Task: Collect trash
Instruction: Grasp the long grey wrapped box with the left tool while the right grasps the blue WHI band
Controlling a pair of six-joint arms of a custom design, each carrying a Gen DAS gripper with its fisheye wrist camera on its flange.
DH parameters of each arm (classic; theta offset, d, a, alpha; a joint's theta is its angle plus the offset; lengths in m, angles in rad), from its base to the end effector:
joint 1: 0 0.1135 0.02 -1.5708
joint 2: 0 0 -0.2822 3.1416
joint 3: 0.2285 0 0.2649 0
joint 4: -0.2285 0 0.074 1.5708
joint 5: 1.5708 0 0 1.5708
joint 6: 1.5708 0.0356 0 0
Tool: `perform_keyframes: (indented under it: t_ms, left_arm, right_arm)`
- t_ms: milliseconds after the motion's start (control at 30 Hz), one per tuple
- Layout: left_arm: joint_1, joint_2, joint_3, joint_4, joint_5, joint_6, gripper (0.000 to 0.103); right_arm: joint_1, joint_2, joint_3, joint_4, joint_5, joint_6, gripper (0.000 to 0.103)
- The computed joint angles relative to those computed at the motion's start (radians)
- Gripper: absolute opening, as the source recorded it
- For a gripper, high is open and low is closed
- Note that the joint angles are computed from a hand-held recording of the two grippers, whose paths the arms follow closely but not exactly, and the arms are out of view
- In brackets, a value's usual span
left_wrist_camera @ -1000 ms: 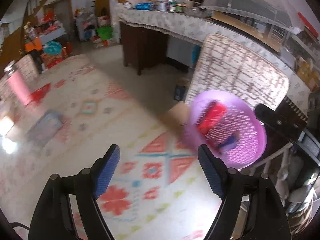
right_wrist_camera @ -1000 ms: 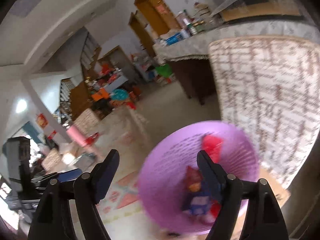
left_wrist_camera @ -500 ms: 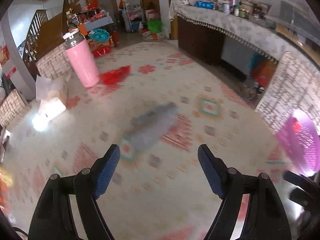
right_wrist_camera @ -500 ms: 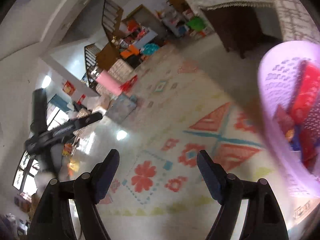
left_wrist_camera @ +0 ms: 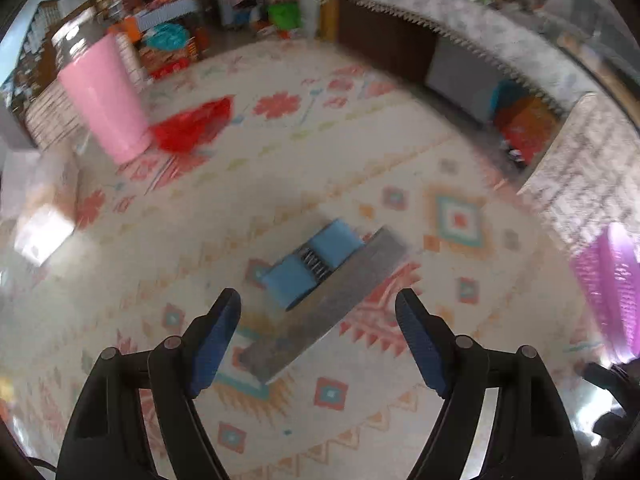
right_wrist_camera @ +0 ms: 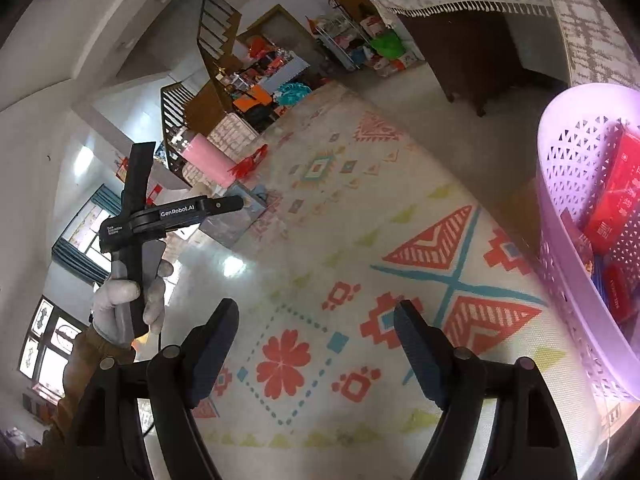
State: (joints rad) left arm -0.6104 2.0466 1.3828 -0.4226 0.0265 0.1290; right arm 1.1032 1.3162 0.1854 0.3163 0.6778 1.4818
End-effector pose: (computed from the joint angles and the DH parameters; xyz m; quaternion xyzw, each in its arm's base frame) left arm 0.3604 -0.2533 0.1557 0.3537 0.9040 -0.0697 0.2298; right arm 0.1024 0.1532 0.1047 0.2855 0.8377 0.2499 0.3927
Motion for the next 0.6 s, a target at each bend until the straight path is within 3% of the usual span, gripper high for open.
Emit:
perform_keyframes:
  t_ms: [33, 67, 100, 300, 400, 600]
  left_arm:
    - [0.001, -0.001, -0.011, 0.001, -0.004, -0.010, 0.041]
    - [0.009, -0.002, -0.018, -0.005, 0.013, -0.018, 0.022]
    - [0.021, -0.012, -0.035, -0.003, 0.032, -0.037, 0.017]
    - [0.123, -0.200, -0.261, 0.051, 0.091, -0.073, 0.016]
    - [0.173, -0.331, -0.408, 0.089, 0.077, -0.059, 0.016]
    - [0.308, -0.483, -0.612, 0.185, 0.096, -0.011, 0.016]
  right_arm:
    - [-0.012, 0.005, 0.002, 0.008, -0.010, -0.015, 0.084]
    - [-0.013, 0.006, 0.007, 0.001, -0.012, -0.019, 0.084]
    - [-0.011, 0.010, 0.014, -0.009, -0.010, -0.019, 0.084]
    - [-0.022, 0.047, 0.061, -0.051, -0.026, -0.058, 0.087]
    - [-0.033, 0.069, 0.098, -0.090, -0.042, -0.085, 0.088]
    - [-0.117, 0.094, 0.272, -0.264, -0.165, -0.227, 0.088]
